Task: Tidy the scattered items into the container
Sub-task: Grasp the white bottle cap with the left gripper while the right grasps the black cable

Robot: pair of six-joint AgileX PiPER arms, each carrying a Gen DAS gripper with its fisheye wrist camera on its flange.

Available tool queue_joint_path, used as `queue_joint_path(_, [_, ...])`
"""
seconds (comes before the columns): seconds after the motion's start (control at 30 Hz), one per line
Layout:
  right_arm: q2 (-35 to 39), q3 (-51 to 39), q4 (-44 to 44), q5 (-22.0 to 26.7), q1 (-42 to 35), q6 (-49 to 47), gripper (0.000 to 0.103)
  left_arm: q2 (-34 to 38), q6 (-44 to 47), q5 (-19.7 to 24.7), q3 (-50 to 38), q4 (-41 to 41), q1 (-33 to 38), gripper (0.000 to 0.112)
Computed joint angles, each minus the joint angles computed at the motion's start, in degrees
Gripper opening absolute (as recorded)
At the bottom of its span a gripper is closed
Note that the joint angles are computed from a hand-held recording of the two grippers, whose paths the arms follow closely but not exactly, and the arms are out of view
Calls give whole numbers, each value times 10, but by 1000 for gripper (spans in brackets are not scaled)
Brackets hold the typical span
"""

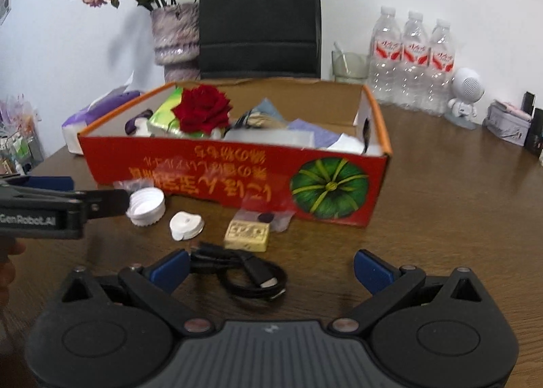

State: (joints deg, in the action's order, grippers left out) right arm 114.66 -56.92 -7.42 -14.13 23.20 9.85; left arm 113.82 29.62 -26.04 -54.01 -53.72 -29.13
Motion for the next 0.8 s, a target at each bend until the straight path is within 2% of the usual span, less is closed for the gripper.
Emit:
queue_joint_path(0.1, [12,-12,-16,6,4,16,103,27,12,13,-31,-7,4,102])
queue_joint_path(0.13, [15,-16,-41,10,4,37,103,38,22,18,-43,-16,5,98])
queue_joint_path(0.2, [20,-18,-33,9,9,19,94,51,38,17,-55,-24,3,64])
queue_joint_path(0.23, [19,-11,-13,-2,11,-8,76,49,24,14,-50,-2,3,42])
queue_joint_path(0.27, [16,-4,-11,-15,12,-12,43,44,-13,19,-40,40,6,41])
queue_joint_path(0.3, [12,1,-22,-22,10,-1,38,39,-39,16,-31,63,6,41])
queue_joint_path(0.43, [2,22,-60,-46,-1,35,36,27,-54,-23,3,77,-10,41])
queue_joint_path(0.53, [-9,44,-35,-80,-1,15,33,17,-77,-43,22,93,-18,41])
queue_joint_path(0.63, [-18,61,-41,-104,-5,22,30,12,-82,-51,31,92,-24,41])
queue_joint_path(0.8, [-21,66,-58,-109,-8,36,27,9,-81,-52,35,85,-29,41])
